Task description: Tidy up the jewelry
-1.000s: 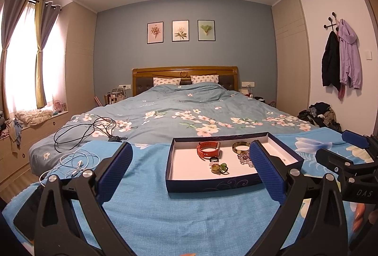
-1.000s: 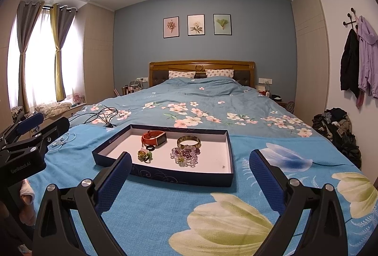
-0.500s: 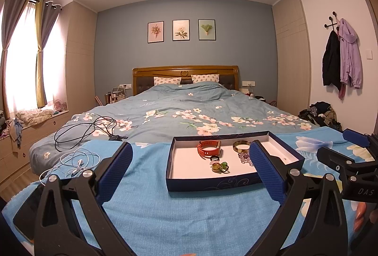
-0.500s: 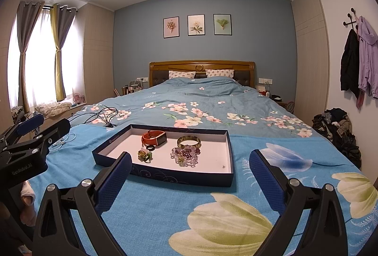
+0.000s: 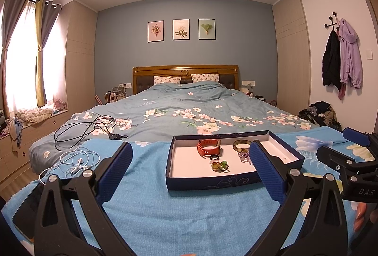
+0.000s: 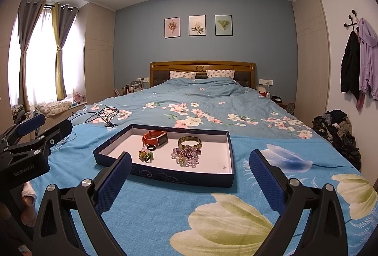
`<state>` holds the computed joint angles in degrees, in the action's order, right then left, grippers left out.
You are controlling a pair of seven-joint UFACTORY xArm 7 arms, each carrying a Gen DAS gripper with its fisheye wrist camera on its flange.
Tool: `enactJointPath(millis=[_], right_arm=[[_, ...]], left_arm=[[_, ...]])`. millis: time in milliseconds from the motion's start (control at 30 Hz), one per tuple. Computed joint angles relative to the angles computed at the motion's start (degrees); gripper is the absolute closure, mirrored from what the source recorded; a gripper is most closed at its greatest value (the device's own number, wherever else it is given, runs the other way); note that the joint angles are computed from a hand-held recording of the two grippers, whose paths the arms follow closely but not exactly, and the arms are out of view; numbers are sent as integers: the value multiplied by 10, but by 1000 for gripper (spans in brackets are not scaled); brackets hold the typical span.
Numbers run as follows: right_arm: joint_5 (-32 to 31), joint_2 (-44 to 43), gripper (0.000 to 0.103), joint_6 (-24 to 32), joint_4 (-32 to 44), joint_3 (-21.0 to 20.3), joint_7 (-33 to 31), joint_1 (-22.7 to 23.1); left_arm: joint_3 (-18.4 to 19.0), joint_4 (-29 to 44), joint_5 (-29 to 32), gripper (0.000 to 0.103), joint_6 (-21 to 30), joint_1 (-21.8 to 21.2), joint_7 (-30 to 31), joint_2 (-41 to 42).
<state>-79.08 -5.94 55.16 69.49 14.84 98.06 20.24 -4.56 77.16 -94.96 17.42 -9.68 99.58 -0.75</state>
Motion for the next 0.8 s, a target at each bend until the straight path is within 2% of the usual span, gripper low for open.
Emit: enactJointPath(millis=[800], right_arm=[[1, 1, 7, 0, 3, 0, -3, 2]], left_arm=[[0, -6, -11, 6, 4, 1, 14, 0]])
